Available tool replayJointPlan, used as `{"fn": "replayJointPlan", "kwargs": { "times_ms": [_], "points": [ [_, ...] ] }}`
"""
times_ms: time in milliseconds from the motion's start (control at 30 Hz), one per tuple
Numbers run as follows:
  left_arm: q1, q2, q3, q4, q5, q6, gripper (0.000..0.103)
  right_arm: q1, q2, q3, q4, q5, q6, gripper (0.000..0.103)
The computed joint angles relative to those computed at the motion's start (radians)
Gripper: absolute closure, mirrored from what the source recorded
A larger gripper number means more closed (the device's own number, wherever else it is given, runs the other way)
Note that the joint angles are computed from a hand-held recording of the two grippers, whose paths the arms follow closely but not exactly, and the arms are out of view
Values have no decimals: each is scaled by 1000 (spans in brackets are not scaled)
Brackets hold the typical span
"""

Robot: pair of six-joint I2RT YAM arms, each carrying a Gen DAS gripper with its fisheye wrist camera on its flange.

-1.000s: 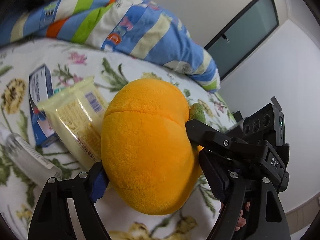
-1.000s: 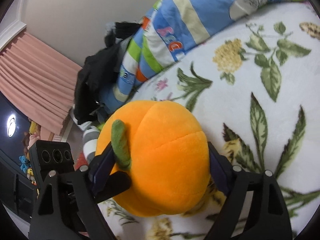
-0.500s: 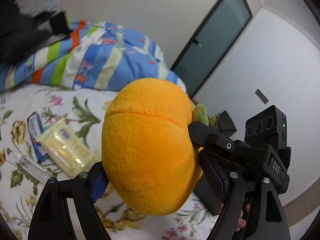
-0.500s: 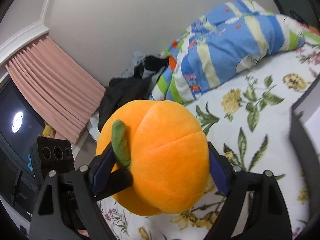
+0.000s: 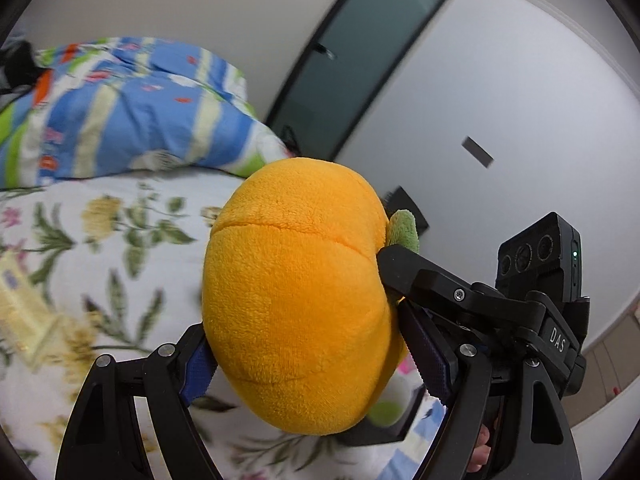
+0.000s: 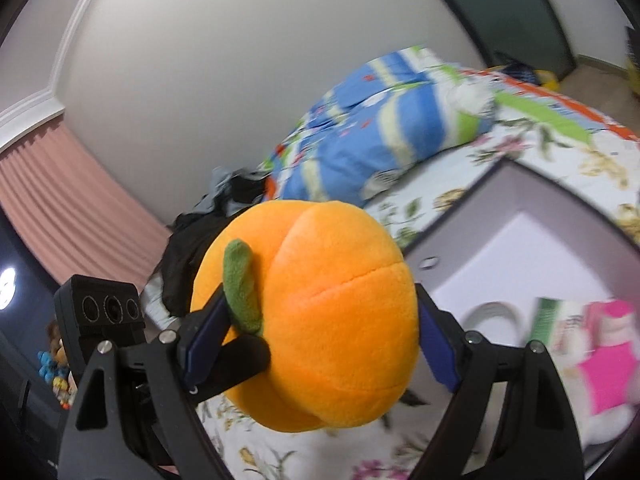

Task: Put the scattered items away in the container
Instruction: 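Carry the pumpkin plush over the black box and open the right tool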

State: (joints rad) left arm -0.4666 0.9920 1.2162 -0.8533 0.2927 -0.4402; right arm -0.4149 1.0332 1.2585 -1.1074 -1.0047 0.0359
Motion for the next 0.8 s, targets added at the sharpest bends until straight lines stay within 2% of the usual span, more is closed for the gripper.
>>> {"fn": "replayJointPlan", "kwargs": {
  "times_ms": [133,233,400,700,800],
  "points": [
    [-133,103,-11,114,-57,-62,20,-186,113,53,-158,-51,-235,18],
    [-176,180,-5,172,-65,-81,20,-254,181,61,-180,-50,-308,18],
    [-208,278,-19,255,-54,-104,20,-299,246,45,-152,-25,-352,18],
    [-212,327,-29,302,-47,-105,20,-280,287,7,-46,-15,-301,18],
    [-195,334,-21,298,-30,-86,20,-274,271,-9,2,-9,-253,10]
  ]
}}
